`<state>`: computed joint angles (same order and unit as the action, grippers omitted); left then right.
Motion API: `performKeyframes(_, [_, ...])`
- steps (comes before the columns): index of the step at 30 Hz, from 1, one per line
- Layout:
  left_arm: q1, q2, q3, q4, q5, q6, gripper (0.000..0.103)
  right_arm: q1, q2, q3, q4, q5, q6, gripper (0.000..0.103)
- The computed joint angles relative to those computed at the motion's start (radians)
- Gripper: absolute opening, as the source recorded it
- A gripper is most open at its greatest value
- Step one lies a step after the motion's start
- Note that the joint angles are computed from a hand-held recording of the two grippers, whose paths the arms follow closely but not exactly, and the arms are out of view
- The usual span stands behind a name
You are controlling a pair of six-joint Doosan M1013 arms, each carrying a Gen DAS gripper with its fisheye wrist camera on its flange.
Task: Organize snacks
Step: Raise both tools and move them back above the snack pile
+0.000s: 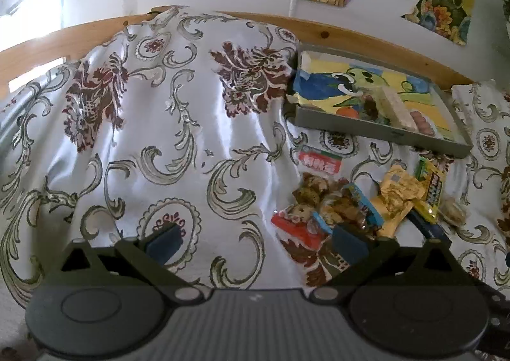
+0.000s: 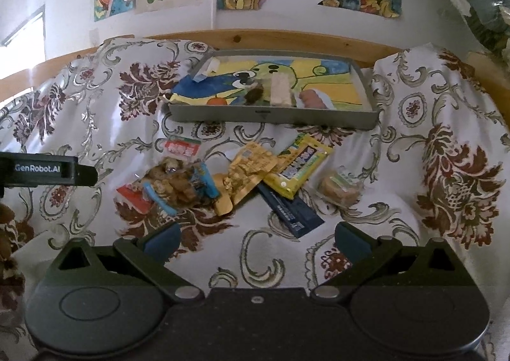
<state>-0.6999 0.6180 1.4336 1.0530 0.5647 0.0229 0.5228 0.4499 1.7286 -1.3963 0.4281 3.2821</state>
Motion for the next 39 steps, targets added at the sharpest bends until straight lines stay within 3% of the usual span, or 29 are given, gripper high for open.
performKeyframes(7, [0.008,0.006,-0.009,-0.013,0.010,-0.007,0.103,-0.002,0.007,-0.005,-0.072,-0.032,0.060,0.102])
performKeyframes(20, [0.029,0.030,-0.057,-0.072,0.006,0.033,0.103,-0.010,0.031,-0.016,-0.435,-0.055,0.386,0.102])
performKeyframes(26, [0.046,0.046,-0.085,-0.155,0.005,0.066,0.103,-0.018,0.052,-0.047,-0.279,-0.108,0.219,0.102])
performKeyframes(39, [0.096,0.078,-0.138,-0.342,-0.035,0.205,0.103,-0.033,0.080,-0.076,-0.154,-0.161,0.064,0.102])
